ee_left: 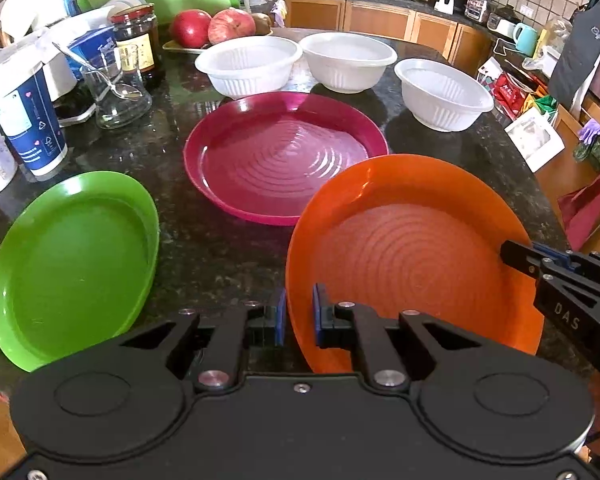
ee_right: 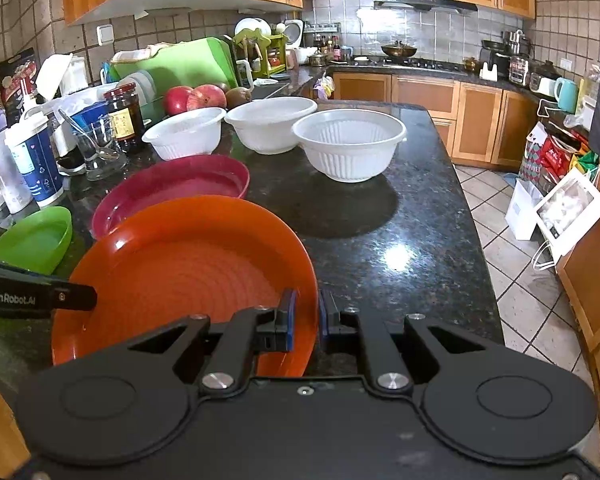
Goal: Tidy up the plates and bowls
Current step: 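Lift the orange plate with both tools and lower it onto the green plate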
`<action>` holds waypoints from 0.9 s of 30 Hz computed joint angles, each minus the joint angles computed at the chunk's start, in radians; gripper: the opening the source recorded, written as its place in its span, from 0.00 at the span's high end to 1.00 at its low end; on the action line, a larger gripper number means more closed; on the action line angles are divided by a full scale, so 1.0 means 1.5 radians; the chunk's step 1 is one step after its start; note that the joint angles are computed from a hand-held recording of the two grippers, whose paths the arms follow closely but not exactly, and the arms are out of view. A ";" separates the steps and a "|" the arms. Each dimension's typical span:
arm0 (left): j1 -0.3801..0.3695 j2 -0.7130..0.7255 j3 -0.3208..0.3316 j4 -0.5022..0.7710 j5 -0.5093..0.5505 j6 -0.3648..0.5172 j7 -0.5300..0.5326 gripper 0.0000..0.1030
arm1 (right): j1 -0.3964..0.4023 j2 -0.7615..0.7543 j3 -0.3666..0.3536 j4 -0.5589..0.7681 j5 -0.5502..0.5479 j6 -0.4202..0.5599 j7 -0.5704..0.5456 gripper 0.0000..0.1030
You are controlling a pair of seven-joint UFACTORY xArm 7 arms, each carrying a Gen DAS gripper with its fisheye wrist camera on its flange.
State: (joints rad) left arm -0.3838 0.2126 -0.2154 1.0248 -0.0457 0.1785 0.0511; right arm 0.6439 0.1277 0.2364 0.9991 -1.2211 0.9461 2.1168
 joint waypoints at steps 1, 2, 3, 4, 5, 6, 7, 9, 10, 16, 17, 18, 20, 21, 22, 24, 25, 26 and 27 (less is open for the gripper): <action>0.002 -0.001 0.000 0.000 -0.002 0.002 0.002 0.84 | 0.001 0.000 0.000 0.001 -0.001 0.001 -0.001 0.87; 0.004 -0.002 -0.001 0.000 -0.004 0.003 0.004 0.84 | 0.002 0.000 0.001 0.003 -0.002 0.003 0.000 0.87; 0.005 -0.002 0.000 0.000 -0.005 0.005 0.005 0.84 | 0.003 0.001 0.002 0.004 -0.003 0.003 0.000 0.87; 0.003 -0.004 0.003 0.000 -0.001 0.006 0.002 0.84 | 0.004 0.002 0.002 0.006 -0.003 0.004 0.000 0.87; -0.002 -0.004 0.011 0.001 0.009 0.008 -0.007 0.83 | 0.005 0.004 0.002 0.009 -0.005 0.004 0.000 0.87; -0.009 -0.003 0.021 0.003 0.024 0.010 -0.020 0.83 | 0.006 0.002 0.003 0.007 -0.006 0.003 0.001 0.87; -0.015 -0.002 0.029 0.004 0.039 0.011 -0.034 0.83 | 0.007 0.003 0.003 0.008 -0.007 0.003 0.000 0.87; -0.016 0.001 0.034 0.008 0.055 0.014 -0.047 0.84 | 0.010 0.009 0.003 0.016 -0.006 0.007 -0.004 0.87; -0.016 0.003 0.036 0.010 0.060 0.016 -0.052 0.84 | 0.012 0.011 0.003 0.019 -0.006 0.010 -0.005 0.87; 0.004 -0.003 0.027 -0.001 0.060 0.005 -0.039 0.84 | 0.026 0.020 0.003 0.038 -0.005 0.031 -0.008 0.87; 0.012 -0.006 0.021 -0.004 0.049 0.002 -0.026 0.84 | 0.030 0.022 0.004 0.044 -0.006 0.039 -0.010 0.87; 0.020 -0.008 0.014 -0.005 0.038 0.000 -0.012 0.84 | 0.033 0.025 0.004 0.049 -0.007 0.045 -0.011 0.87; 0.036 -0.011 0.004 -0.007 0.014 0.000 0.020 0.84 | 0.042 0.034 0.005 0.065 -0.007 0.061 -0.013 0.87; 0.042 -0.013 0.002 -0.007 0.005 0.001 0.034 0.84 | 0.046 0.041 0.004 0.077 -0.007 0.068 -0.014 0.87; 0.048 -0.014 0.000 -0.006 -0.004 0.001 0.048 0.84 | 0.051 0.046 0.003 0.084 -0.006 0.073 -0.014 0.87; 0.057 -0.014 0.000 -0.003 -0.020 0.002 0.071 0.84 | 0.059 0.062 0.000 0.109 -0.006 0.081 -0.020 0.87; 0.063 -0.013 -0.001 0.000 -0.029 0.003 0.084 0.84 | 0.064 0.068 -0.002 0.118 -0.005 0.083 -0.023 0.87; 0.070 -0.013 -0.003 0.002 -0.039 0.006 0.099 0.84 | 0.069 0.078 -0.005 0.132 -0.005 0.086 -0.025 0.87; 0.077 -0.013 -0.004 0.004 -0.050 0.008 0.113 0.84 | 0.073 0.089 -0.008 0.148 -0.005 0.089 -0.028 0.87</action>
State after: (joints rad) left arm -0.2690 0.1934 -0.2212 1.0307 -0.1204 0.1899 0.2211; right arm 0.7541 0.2606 0.2238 1.2214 -1.2289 1.0792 2.0746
